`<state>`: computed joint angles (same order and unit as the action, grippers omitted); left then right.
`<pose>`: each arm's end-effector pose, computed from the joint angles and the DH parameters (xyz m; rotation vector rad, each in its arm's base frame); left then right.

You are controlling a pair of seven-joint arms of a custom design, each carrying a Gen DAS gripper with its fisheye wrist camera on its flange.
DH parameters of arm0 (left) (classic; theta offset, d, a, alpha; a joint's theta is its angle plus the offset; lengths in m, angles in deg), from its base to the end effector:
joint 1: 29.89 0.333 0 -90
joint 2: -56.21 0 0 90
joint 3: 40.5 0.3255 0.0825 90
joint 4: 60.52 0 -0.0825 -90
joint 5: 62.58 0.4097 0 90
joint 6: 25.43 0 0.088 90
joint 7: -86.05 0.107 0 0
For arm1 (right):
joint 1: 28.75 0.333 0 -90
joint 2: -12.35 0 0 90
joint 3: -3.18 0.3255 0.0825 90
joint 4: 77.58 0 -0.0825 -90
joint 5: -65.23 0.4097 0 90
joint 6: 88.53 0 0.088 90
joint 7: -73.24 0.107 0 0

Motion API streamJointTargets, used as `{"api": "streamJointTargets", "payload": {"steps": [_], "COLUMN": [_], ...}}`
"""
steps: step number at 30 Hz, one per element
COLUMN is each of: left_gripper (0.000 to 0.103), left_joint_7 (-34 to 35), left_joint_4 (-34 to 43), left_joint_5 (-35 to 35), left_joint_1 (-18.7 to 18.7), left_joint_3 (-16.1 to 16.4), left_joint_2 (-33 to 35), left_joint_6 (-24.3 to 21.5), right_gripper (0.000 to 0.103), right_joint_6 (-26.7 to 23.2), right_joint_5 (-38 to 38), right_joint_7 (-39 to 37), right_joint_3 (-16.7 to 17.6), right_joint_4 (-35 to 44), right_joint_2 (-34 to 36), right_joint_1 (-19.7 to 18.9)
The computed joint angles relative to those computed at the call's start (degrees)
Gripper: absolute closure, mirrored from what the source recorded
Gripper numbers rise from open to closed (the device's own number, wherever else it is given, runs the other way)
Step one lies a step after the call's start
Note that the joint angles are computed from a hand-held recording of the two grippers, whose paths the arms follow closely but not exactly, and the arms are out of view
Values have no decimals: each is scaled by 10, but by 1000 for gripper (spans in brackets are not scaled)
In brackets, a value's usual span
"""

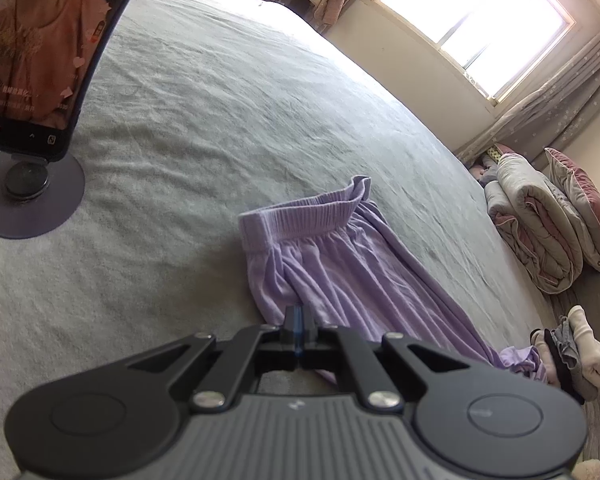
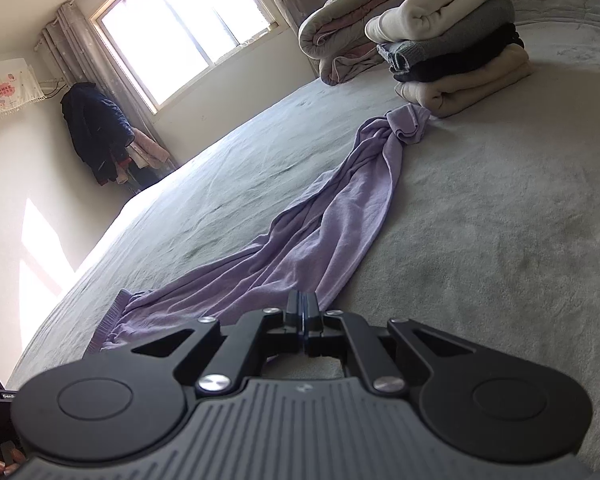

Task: Fold clothes

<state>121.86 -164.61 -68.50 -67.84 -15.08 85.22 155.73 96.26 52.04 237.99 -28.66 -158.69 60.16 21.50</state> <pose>0.6960 -0.1926 0.3828 -2.3385 1.1128 -1.1746 0.6947 0.4041 0.3617 -1.1925 1.6992 -0.4071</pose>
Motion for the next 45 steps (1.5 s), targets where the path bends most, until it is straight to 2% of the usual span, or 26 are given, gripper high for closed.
{"api": "streamJointTargets", "payload": {"steps": [2, 4, 5, 7, 8, 11, 13, 15, 18, 19, 21, 24, 26, 29, 32, 33, 34, 35, 37, 42, 45], "left_gripper": [99, 88, 85, 81, 81, 81, 81, 81, 81, 81, 81, 82, 82, 82, 83, 85, 92, 94, 97, 97, 98], "left_joint_7": [14, 28, 35, 45, 48, 47, 34, 17, -7, -15, -39, -70, -89, -97, -101, -101, -104, -108, -114, -128, -115], "left_joint_4": [2, 4, 5, 9, 11, 17, 19, 20, 19, 19, 21, 24, 28, 38, 56, 60, 62, 63, 65, 42, 27], "left_joint_5": [-3, -8, -11, -19, -22, -24, -26, -24, -19, -16, -6, 6, 13, 23, 32, 34, 35, 36, 40, 52, 34], "left_joint_1": [29, 55, 66, 85, 88, 80, 62, 44, 24, 16, -16, -52, -66, -53, -40, -32, -29, -27, -26, -51, -36], "left_joint_3": [-34, -66, -80, -103, -107, -98, -75, -50, -20, -9, 34, 83, 105, 98, 91, 83, 81, 80, 81, 107, 87], "left_joint_2": [-4, -6, -6, -5, -4, 1, 6, 9, 14, 16, 25, 39, 48, 53, 64, 65, 66, 67, 69, 57, 41], "left_joint_6": [1, 3, 4, 3, 2, 0, -3, -6, -8, -9, -12, -16, -22, -23, -28, -27, -27, -28, -28, -14, 2], "right_gripper": [89, 88, 87, 69, 57, 56, 56, 56, 56, 57, 66, 70, 70, 71, 73, 80, 85, 98, 101, 101, 101], "right_joint_6": [-6, -15, -19, -29, -30, -73, -156, -207, -234, -234, -229, -240, -244, -254, -283, -297, -303, -306, -293, -255, -234], "right_joint_5": [-1, -10, -15, -26, -31, -53, -63, -63, -69, -74, -94, -123, -137, -153, -163, -168, -172, -174, -181, -243, -294], "right_joint_7": [-4, -21, -31, -52, -57, -90, -85, -60, -38, -32, -10, 22, 47, 70, 33, 16, 5, -4, 5, 93, 140], "right_joint_3": [14, 64, 90, 134, 139, 166, 160, 165, 184, 188, 183, 174, 172, 176, 196, 198, 199, 201, 196, 147, 126], "right_joint_4": [4, 21, 30, 55, 67, 122, 171, 195, 198, 197, 196, 208, 214, 231, 272, 287, 292, 294, 269, 165, 107], "right_joint_2": [-3, -7, -8, -3, 2, 23, 40, 49, 52, 53, 56, 62, 65, 74, 96, 103, 106, 107, 93, 25, -17], "right_joint_1": [-9, -46, -66, -97, -100, -118, -112, -117, -134, -138, -138, -134, -137, -143, -155, -156, -156, -157, -155, -119, -102]}}
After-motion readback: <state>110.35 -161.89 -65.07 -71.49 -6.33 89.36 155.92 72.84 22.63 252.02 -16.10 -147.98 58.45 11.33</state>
